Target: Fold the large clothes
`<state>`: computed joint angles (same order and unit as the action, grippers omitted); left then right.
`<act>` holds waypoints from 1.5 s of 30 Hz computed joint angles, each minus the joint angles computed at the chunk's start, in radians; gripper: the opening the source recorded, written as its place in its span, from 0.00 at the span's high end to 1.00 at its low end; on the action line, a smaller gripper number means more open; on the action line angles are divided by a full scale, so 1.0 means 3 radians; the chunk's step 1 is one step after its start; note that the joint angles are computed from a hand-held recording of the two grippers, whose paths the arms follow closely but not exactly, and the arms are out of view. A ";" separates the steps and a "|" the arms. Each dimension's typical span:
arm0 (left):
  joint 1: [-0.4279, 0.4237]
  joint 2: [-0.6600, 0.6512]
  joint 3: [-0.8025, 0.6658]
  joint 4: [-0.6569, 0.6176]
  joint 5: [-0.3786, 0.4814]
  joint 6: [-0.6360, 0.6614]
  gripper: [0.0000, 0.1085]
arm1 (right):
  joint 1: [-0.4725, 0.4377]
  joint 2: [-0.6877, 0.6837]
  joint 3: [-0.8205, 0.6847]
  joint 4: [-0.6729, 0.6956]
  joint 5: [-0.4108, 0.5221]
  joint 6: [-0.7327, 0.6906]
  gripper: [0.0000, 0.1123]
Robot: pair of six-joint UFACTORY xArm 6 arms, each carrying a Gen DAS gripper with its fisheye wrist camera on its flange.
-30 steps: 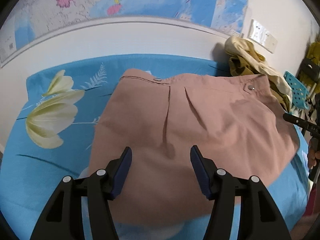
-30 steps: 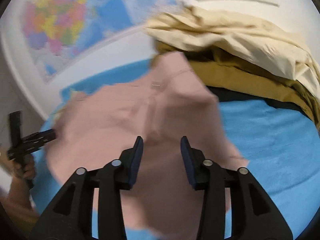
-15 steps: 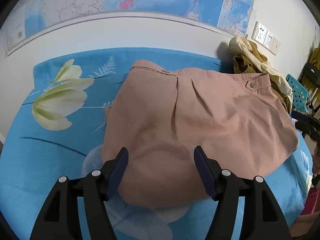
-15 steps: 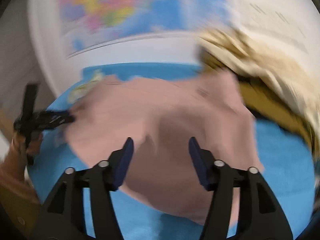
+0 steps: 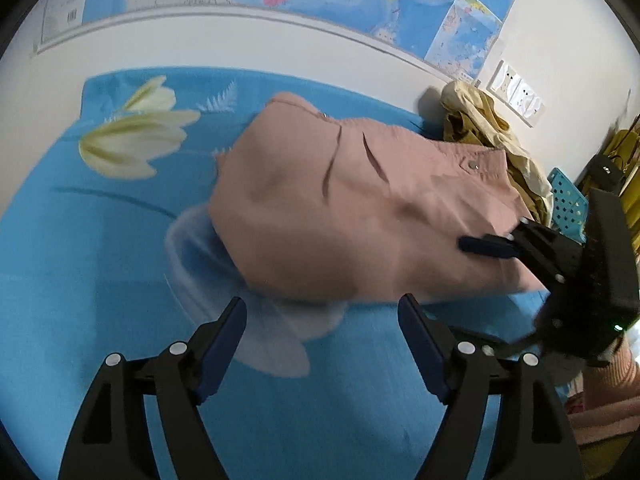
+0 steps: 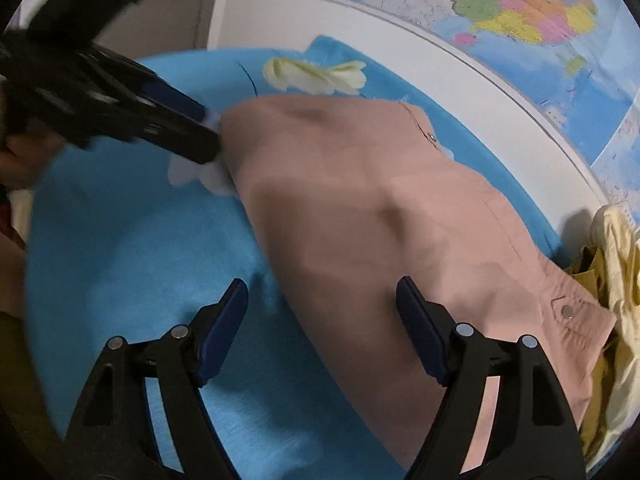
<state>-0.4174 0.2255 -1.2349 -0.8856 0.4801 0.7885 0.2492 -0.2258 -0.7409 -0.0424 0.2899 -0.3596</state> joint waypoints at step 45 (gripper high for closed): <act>0.0076 0.1405 -0.1852 -0.1111 0.1112 -0.0954 0.41 | -0.0089 -0.0047 -0.0057 0.2585 -0.0164 -0.1327 0.88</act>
